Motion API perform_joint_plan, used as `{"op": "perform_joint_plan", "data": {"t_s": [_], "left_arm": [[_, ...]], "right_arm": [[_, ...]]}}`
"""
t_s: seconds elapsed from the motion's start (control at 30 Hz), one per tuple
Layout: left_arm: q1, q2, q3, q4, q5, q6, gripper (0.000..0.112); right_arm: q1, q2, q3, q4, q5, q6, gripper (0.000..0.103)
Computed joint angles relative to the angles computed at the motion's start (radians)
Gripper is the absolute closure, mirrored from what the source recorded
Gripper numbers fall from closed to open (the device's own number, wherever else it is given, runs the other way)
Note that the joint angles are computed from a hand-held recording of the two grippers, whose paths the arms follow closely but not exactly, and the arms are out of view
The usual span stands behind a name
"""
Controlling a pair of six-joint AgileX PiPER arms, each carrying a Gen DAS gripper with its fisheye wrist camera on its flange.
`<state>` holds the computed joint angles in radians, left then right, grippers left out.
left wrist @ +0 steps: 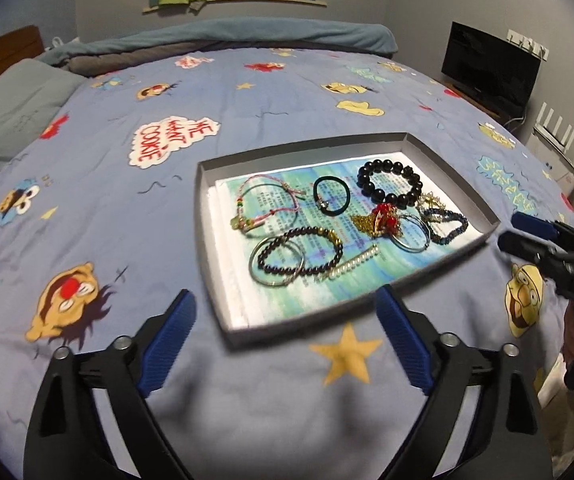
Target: Organize jewelry
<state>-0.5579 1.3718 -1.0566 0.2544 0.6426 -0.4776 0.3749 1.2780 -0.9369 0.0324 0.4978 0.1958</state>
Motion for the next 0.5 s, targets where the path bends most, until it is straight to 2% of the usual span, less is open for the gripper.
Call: {"op": "perform_joint_plan", "data": {"t_s": [0.03, 0.2, 0.37, 0.5], "left_arm": [[-0.015, -0.012, 0.012, 0.037, 0.006, -0.048, 0.018], [-0.082, -0.036, 0.051, 0.154, 0.032, -0.241, 0.017], [-0.183, -0.043, 0.103, 0.380, 0.069, -0.489, 0.017], [-0.203, -0.046, 0.128, 0.405, 0.073, -0.533, 0.017]], "right_arm": [[0.023, -0.012, 0.009, -0.043, 0.005, 0.052, 0.005], [0.120, -0.025, 0.023, -0.199, 0.044, 0.234, 0.006], [0.227, -0.022, 0.053, -0.464, 0.062, 0.533, 0.006], [0.261, -0.028, 0.076, -0.571, 0.064, 0.663, 0.006]]}}
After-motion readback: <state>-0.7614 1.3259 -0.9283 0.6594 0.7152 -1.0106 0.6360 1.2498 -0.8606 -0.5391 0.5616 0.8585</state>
